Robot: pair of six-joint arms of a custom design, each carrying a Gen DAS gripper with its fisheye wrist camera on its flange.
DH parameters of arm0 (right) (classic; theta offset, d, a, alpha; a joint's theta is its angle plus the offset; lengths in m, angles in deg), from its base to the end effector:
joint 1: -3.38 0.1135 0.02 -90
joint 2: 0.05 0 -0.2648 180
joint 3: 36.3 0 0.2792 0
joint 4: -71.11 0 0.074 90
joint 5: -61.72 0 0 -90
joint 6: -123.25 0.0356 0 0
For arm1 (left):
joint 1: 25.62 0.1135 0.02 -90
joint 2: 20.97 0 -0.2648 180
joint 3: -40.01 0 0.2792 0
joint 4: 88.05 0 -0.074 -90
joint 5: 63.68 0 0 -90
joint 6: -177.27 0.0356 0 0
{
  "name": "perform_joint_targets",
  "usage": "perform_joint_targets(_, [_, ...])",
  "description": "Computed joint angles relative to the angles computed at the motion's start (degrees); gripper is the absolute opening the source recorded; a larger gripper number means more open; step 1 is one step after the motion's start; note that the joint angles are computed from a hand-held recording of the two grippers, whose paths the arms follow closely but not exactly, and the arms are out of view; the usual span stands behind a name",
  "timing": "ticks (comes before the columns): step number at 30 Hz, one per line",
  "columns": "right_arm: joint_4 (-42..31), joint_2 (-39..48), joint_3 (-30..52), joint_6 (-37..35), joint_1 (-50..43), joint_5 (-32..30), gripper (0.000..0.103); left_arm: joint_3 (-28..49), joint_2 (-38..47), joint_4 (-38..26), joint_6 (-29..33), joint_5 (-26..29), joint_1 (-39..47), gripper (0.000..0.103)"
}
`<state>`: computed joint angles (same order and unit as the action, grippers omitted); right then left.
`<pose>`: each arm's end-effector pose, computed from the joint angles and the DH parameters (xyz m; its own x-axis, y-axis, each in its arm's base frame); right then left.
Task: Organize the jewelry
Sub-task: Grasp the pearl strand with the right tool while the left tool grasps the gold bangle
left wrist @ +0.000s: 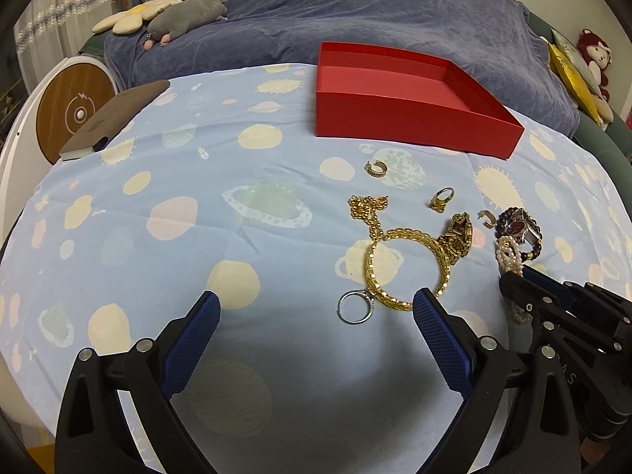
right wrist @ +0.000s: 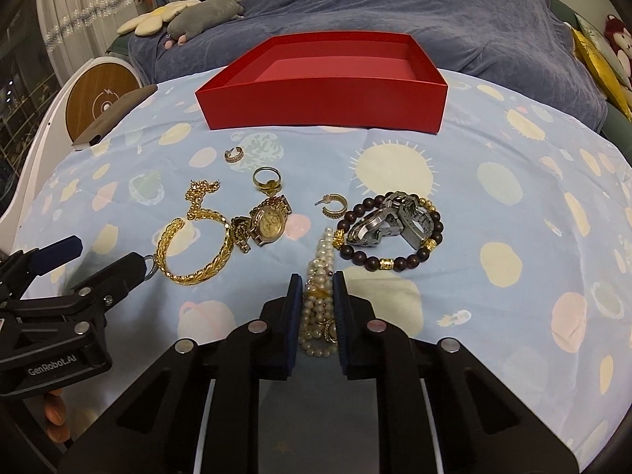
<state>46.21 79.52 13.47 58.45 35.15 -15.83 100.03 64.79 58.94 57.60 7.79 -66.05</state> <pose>0.2397 0.1394 0.1464 -0.8016 -0.0074 -0.5978 -0.0739 0.9935 0.0868 0.2416 -0.1910 0.1642 -0.8077 0.0715 -0.5852 0.1031 0.9945 -0.0207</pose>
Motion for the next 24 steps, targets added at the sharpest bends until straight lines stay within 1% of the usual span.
perform_joint_targets(4, [-0.4, -2.5, -1.4, -0.5, -0.6, -0.6, 0.014, 1.7, 3.0, 0.9, 0.4, 0.2, -0.7, 0.096])
perform_joint_targets(10, [-1.9, -8.5, -4.2, -1.1, -2.8, -1.5, 0.014, 3.9, 6.2, 2.4, 0.7, -0.2, -2.2, 0.096])
perform_joint_targets(16, [-2.7, -11.2, -5.5, -1.2, -4.5, -2.4, 0.014, 7.2, 10.8, 2.5, 0.2, -0.6, -3.2, 0.096])
perform_joint_targets(18, [-2.9, -11.6, -5.7, -1.3, -4.7, -2.5, 0.014, 8.2, 12.0, 2.3, -0.1, -0.7, -3.1, 0.092])
perform_joint_targets(19, [-2.9, -11.6, -5.7, -1.3, -4.7, -2.6, 0.014, 8.5, 12.4, 2.2, -0.1, -0.7, -3.1, 0.086])
perform_joint_targets(22, [-2.9, -11.9, -5.8, -1.3, -4.7, -2.7, 0.014, 8.7, 12.5, 2.4, -0.1, -1.3, -3.3, 0.083])
perform_joint_targets(23, [-2.9, -11.9, -5.8, -1.3, -4.7, -2.7, 0.014, 8.6, 12.4, 2.6, 0.0, -1.4, -3.4, 0.079])
perform_joint_targets(24, [-2.9, -11.9, -5.8, -1.2, -4.7, -2.6, 0.014, 8.1, 12.1, 3.2, 0.4, -1.5, -3.4, 0.073])
